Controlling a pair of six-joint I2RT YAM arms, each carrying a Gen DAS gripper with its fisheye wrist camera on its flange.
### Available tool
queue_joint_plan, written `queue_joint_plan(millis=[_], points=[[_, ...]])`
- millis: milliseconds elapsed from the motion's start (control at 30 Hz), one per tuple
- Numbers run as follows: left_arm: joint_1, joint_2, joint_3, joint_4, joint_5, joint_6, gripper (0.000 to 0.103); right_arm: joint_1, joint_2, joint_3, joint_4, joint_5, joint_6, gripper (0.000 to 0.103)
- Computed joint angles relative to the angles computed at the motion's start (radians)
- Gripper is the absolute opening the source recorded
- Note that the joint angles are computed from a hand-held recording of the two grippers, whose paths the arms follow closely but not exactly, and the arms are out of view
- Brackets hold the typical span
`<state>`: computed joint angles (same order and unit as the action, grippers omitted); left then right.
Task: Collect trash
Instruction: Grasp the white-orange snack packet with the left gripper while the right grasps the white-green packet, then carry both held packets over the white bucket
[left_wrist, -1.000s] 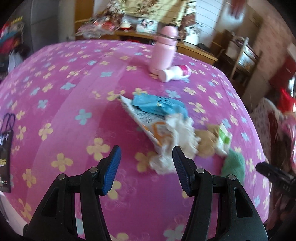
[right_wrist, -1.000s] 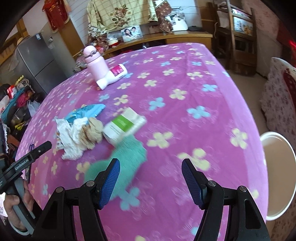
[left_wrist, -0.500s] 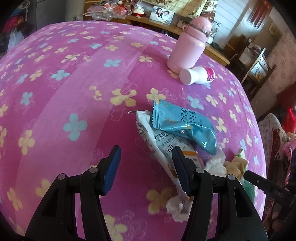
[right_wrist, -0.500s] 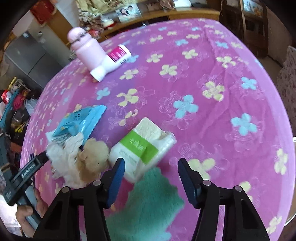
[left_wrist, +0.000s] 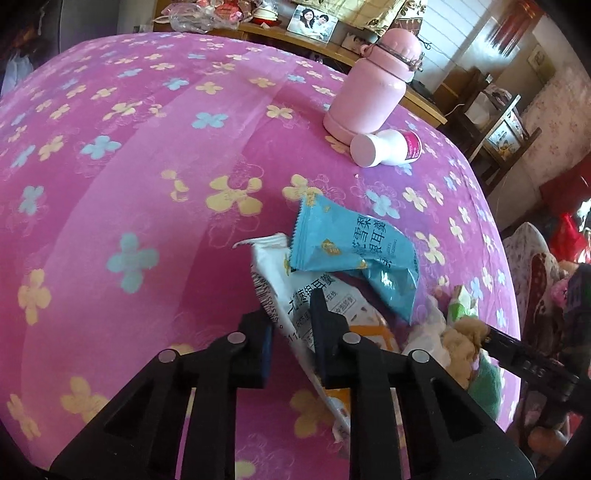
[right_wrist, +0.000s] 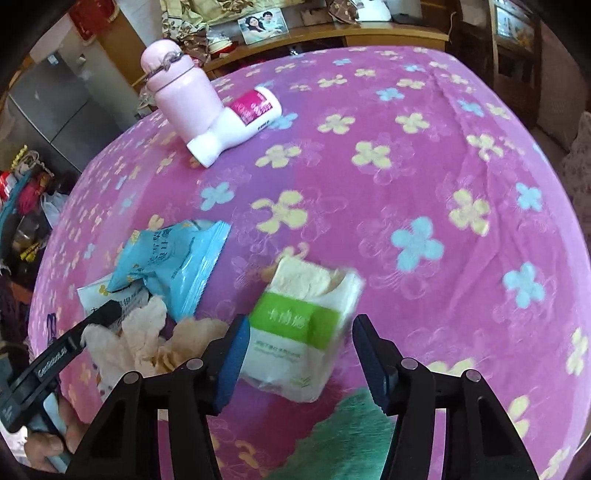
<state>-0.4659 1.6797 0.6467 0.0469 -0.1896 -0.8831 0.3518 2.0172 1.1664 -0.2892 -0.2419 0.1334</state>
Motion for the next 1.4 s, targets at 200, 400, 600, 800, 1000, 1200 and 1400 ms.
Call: queue_joint_plan(millis=[200, 400, 600, 800, 1000, 1200, 1400], points=[[-0.013, -0.152, -0.109, -0.032, -0.034, -0.032, 0.009, 0.048, -0.035, -0.090, 0.124, 0.067, -0.028, 0.034], [-0.037, -0.365, -0.179, -0.136, -0.079, -0.049, 0.007, -0.016, -0.164, -0.199, 0.175, -0.006, -0.084, 0.013], [-0.127, -0.481, -0.156, -0.244, -0.152, -0.078, 0.007, -0.067, -0.270, -0.282, 0.176, -0.055, -0.119, 0.011], [-0.246, -0.531, -0.076, -0.340, -0.231, -0.108, 0.007, -0.134, -0.380, -0.341, 0.154, -0.148, -0.112, 0.011], [-0.353, -0.468, 0.025, -0.357, -0.281, -0.113, 0.007, -0.210, -0.535, -0.406, 0.103, -0.209, -0.147, 0.011], [-0.439, -0.283, 0.144, -0.309, -0.273, -0.111, 0.007, -0.305, -0.635, -0.466, 0.048, -0.239, -0.229, 0.011], [-0.510, -0.074, 0.325, -0.293, -0.266, -0.080, 0.007, -0.470, -0.670, -0.497, -0.011, -0.292, -0.340, 0.011]])
